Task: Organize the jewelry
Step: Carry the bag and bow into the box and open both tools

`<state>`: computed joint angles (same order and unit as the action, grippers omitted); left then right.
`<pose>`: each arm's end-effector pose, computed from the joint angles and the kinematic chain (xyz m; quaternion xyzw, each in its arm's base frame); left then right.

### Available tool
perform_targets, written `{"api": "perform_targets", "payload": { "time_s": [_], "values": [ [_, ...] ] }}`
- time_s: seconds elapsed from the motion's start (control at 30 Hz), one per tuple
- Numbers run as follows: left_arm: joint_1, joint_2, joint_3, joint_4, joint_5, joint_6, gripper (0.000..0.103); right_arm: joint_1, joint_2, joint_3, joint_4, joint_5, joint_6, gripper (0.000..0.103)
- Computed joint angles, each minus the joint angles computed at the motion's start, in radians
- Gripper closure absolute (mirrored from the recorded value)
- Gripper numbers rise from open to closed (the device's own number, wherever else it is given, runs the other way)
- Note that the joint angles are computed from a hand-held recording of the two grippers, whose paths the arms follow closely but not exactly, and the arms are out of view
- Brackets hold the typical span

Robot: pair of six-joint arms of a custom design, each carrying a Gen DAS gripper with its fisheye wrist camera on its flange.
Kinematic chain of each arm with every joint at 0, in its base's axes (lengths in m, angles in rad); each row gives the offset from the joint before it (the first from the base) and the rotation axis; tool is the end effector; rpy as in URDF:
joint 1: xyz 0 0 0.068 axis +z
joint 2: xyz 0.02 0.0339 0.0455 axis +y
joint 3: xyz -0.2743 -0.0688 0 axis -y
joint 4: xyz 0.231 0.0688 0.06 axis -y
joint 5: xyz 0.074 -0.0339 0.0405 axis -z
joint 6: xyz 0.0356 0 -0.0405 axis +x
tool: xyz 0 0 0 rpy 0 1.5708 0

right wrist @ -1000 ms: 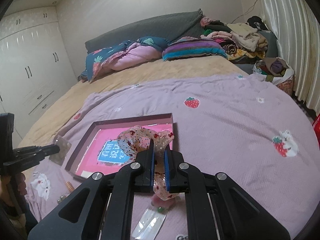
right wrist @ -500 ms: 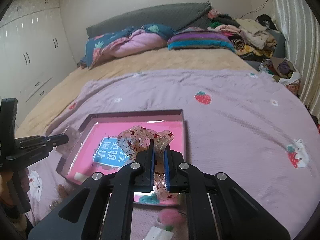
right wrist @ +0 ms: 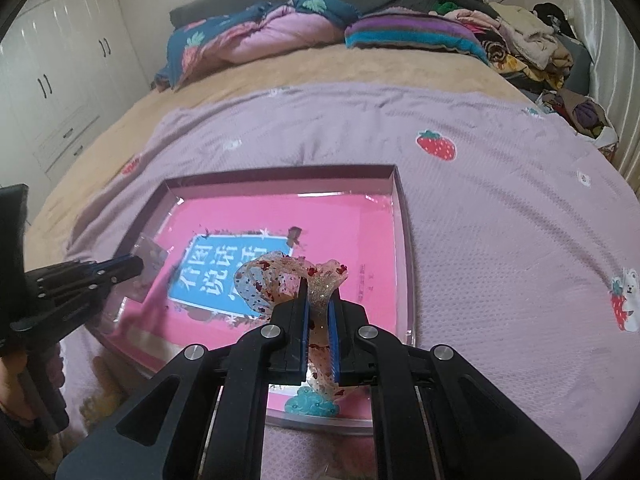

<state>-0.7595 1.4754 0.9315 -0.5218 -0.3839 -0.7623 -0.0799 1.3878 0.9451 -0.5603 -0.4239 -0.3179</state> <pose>0.2081 -0.1792 0.2247 -0.0490 0.9504 -0.0354 0.3050 0.2621 -0.0063 0.2487 -0.1699 0.9249 0.1439 0.3083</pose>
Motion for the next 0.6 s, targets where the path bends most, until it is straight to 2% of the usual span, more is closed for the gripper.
{"api": "perform_targets", "payload": {
  "time_s": [0.23, 0.47, 0.53, 0.6],
  "values": [
    [-0.002, -0.001, -0.014, 0.006, -0.015, -0.015, 0.101, 0.009, 0.012, -0.034, 0.046, 0.019, 0.030, 0.087],
    [-0.011, -0.011, -0.015, -0.007, -0.027, -0.026, 0.101, -0.041, -0.044, -0.069, 0.059, -0.027, 0.047, 0.055],
    [-0.021, -0.015, -0.009, -0.024, -0.045, -0.034, 0.101, -0.073, -0.066, -0.073, 0.053, -0.055, 0.049, 0.051],
    [-0.030, -0.016, -0.003, -0.038, -0.062, -0.037, 0.101, -0.091, -0.086, -0.076, 0.047, -0.070, 0.049, 0.039]
  ]
}}
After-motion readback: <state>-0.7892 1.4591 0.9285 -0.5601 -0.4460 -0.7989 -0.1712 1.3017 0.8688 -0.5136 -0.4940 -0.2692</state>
